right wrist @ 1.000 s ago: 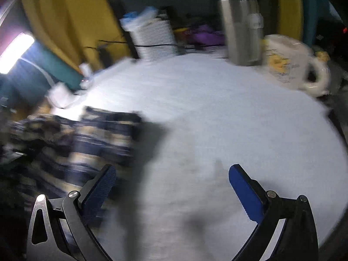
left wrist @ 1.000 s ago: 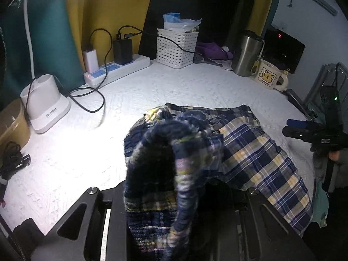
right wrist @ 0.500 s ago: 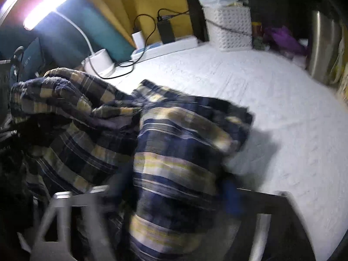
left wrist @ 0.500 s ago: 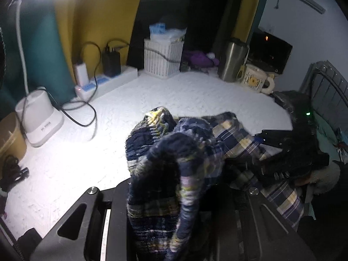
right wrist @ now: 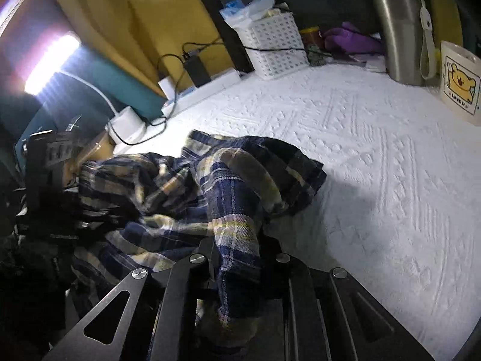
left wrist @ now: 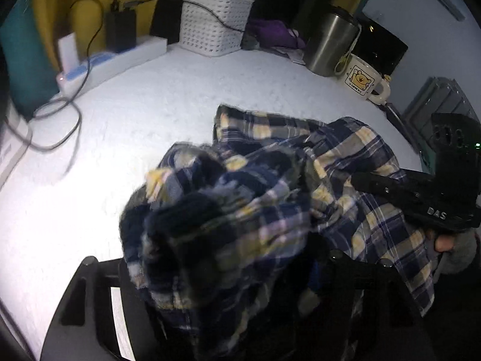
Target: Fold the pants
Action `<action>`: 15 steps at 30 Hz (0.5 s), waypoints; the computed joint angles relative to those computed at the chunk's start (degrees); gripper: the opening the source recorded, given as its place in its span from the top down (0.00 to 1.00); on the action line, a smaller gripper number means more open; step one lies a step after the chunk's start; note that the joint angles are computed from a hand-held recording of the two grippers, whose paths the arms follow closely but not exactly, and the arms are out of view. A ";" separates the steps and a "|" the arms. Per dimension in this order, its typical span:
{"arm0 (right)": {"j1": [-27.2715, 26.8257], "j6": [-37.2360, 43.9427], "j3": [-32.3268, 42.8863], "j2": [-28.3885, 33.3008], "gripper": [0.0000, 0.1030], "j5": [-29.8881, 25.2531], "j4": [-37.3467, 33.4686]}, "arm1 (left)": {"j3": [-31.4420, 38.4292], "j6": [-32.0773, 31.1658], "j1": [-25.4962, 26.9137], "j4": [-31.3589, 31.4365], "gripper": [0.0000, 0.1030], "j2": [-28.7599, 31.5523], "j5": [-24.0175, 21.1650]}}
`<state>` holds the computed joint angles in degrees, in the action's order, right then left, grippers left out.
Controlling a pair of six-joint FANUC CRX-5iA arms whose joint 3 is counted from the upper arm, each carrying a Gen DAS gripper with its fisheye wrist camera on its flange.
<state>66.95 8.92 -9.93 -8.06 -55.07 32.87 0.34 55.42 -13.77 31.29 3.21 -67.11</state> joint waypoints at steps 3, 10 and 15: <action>0.46 0.33 -0.52 -0.48 0.87 0.56 1.36 | 0.06 -1.14 -0.50 0.45 0.66 0.06 -0.49; 2.47 3.22 2.15 -0.13 0.87 -2.17 5.55 | -4.64 -2.26 -0.09 4.05 0.85 -4.82 4.11; 4.90 4.77 4.82 0.22 0.87 -4.49 10.46 | -8.24 -4.79 2.16 8.65 0.85 -10.27 6.16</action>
